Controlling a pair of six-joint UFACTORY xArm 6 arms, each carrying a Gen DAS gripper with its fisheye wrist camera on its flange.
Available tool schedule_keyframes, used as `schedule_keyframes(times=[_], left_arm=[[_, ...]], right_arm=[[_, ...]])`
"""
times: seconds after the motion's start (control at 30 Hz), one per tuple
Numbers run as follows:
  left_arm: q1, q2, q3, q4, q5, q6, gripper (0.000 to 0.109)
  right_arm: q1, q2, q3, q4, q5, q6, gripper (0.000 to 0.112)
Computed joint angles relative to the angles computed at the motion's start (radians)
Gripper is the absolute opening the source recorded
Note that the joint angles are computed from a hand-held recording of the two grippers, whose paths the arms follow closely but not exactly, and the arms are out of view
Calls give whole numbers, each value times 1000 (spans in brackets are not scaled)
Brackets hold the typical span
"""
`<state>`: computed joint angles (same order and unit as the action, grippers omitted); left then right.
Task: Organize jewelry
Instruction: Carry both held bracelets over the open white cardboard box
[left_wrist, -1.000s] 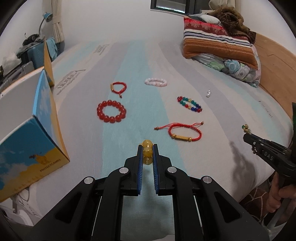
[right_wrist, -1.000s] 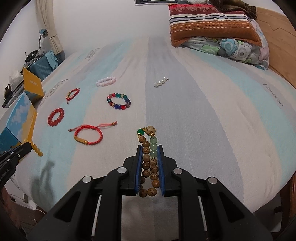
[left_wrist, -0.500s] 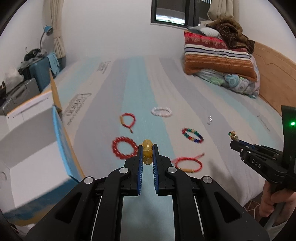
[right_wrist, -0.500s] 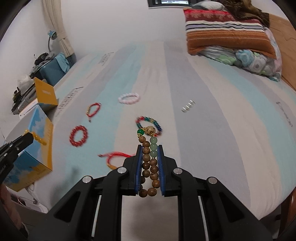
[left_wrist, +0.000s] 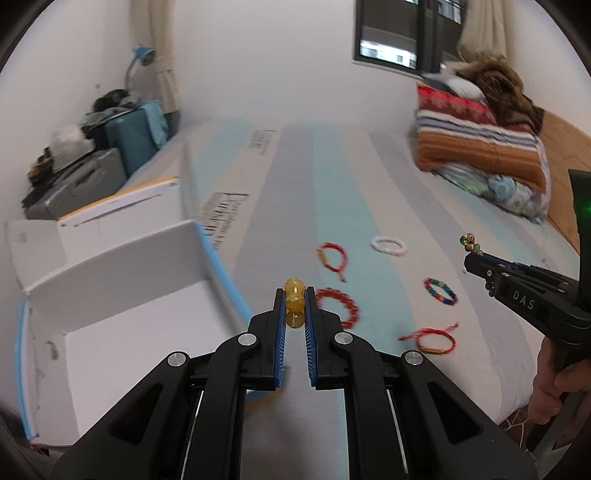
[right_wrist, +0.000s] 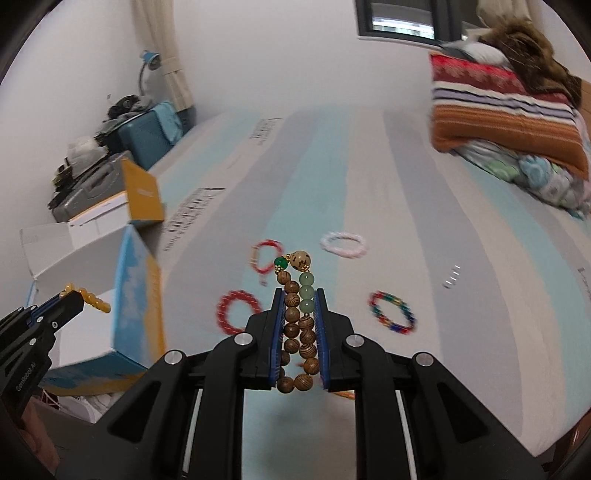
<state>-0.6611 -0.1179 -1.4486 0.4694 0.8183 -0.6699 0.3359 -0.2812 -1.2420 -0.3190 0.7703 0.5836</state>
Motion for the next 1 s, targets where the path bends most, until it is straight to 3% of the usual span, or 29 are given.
schedule_keyframes(times=[0.53,0.8,1.0], left_arm=[[224,-276,252,-40,71,30,9],[354,-341,340,-137,88,88,9],[395,-335,365,-151,105,102,9]], right_arm=[[286,374,-421,-25,68,15,15],[354,561,-622,33,125,-41,15],[378,688,-739,73,192,-66,15]])
